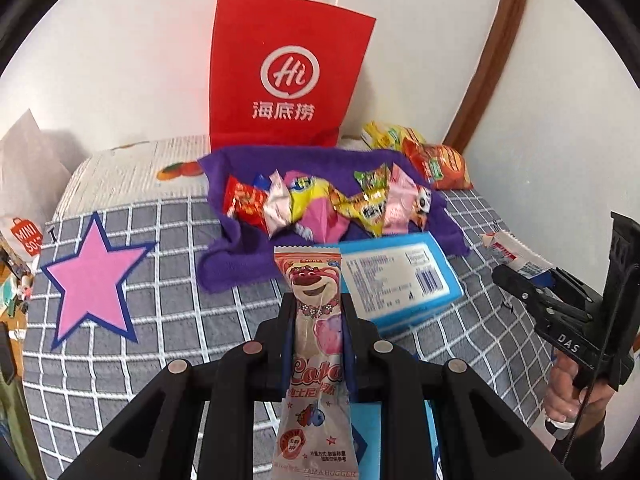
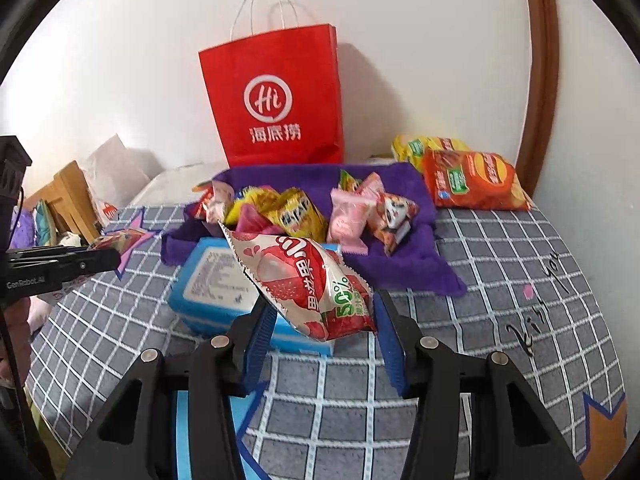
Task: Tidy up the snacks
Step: 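Carry the strawberry candy bag with the right gripper while the left gripper carries the Lotso candy to the cloth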
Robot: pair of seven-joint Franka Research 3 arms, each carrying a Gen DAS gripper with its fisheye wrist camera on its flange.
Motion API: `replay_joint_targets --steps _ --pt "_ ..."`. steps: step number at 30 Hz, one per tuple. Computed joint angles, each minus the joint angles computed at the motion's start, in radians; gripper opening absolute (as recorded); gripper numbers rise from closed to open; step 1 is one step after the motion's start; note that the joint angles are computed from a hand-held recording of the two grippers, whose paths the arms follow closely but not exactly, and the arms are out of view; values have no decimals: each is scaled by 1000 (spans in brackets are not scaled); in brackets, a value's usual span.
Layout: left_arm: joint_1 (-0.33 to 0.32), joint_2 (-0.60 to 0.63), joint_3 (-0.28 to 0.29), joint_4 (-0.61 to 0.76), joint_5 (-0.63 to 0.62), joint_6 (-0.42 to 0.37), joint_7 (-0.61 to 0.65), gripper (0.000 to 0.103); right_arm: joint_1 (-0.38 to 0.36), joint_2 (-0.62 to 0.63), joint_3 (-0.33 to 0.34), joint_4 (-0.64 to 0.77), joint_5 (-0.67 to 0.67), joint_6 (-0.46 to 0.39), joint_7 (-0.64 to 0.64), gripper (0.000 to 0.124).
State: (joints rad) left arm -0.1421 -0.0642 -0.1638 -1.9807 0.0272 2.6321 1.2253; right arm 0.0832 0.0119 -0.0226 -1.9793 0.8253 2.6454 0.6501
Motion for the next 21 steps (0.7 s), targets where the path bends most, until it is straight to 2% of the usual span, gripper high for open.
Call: replay_joint_targets --steps 10,16,21 --pt "11 85 -6 136 19 -16 -9 19 -3 87 21 166 -30 -10 50 49" --pt "8 160 -19 242 30 -21 -2 19 -12 150 29 273 -105 -38 149 49" --pt "-1 248 -27 364 53 -59 -9 19 -24 218 38 381 -159 -69 219 49"
